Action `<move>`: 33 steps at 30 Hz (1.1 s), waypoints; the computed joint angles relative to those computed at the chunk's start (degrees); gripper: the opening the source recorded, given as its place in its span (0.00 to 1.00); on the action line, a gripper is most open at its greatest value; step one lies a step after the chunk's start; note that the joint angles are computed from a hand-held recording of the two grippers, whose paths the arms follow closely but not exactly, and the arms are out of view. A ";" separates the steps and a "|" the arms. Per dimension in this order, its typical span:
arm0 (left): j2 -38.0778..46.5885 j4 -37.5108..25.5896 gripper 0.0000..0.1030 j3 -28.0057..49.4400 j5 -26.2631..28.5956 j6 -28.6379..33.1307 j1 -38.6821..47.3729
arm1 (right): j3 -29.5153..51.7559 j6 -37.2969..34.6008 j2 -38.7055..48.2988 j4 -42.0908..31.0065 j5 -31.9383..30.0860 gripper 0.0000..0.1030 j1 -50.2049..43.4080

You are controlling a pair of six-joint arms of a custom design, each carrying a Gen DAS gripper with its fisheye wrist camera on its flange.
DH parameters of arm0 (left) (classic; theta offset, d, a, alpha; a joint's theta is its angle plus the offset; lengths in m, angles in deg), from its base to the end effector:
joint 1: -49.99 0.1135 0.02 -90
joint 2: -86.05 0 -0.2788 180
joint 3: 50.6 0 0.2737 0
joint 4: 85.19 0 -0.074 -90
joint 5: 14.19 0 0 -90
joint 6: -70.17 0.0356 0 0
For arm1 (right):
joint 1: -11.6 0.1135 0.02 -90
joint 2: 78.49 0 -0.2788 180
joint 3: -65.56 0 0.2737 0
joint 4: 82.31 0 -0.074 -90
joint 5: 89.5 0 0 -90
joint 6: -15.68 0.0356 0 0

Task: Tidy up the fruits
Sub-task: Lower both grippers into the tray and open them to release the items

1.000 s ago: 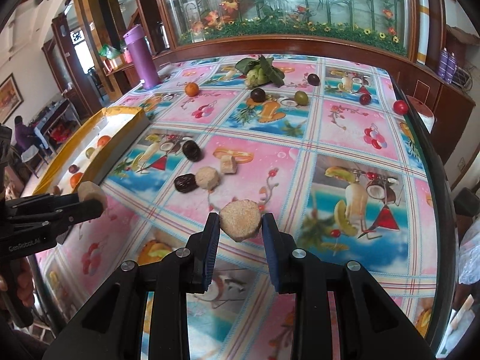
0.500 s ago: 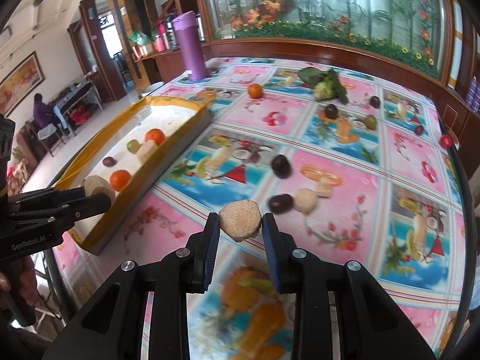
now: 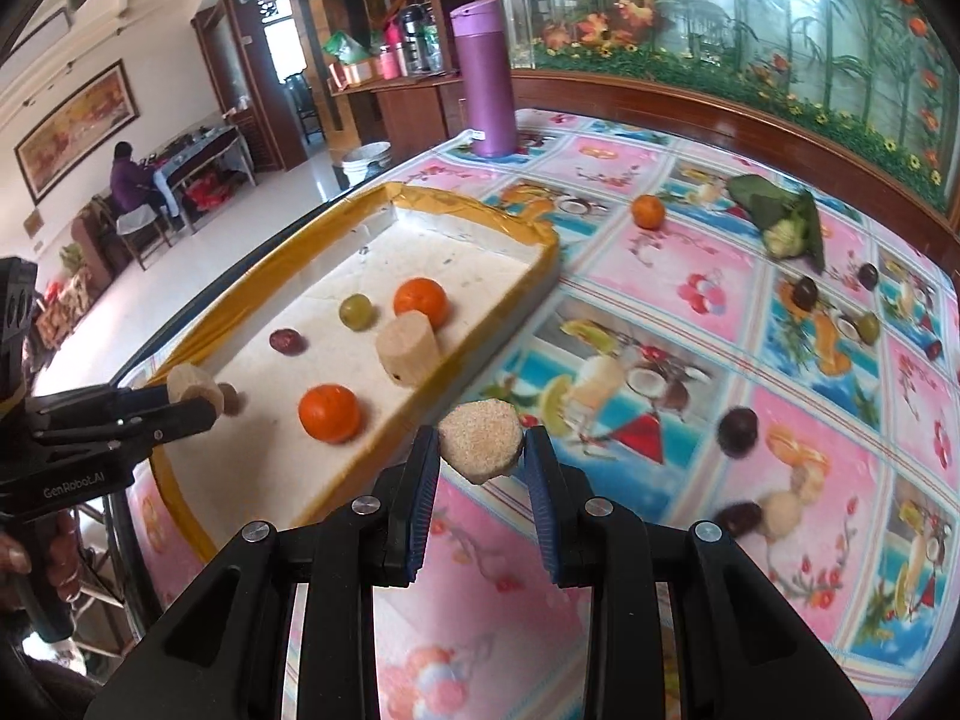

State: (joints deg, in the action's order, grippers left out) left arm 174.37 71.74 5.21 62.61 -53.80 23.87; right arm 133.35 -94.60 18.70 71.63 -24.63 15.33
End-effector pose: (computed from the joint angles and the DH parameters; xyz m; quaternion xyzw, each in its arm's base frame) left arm 0.2766 -0.1266 0.1554 -0.0989 0.9443 -0.0521 0.3094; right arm 0.3518 0.0381 0.1682 -0.2570 0.8982 0.1639 0.3166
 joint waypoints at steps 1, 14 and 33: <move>0.28 0.26 0.38 -0.09 0.48 0.27 0.53 | 0.68 0.44 0.46 0.04 0.26 0.27 1.00; 3.77 1.45 0.38 1.02 2.35 3.04 0.95 | 8.28 -0.29 8.40 -0.03 3.66 0.27 12.32; 2.86 7.12 0.39 -3.38 -4.30 14.24 -3.70 | 13.94 -7.96 15.71 -2.90 6.75 0.27 16.75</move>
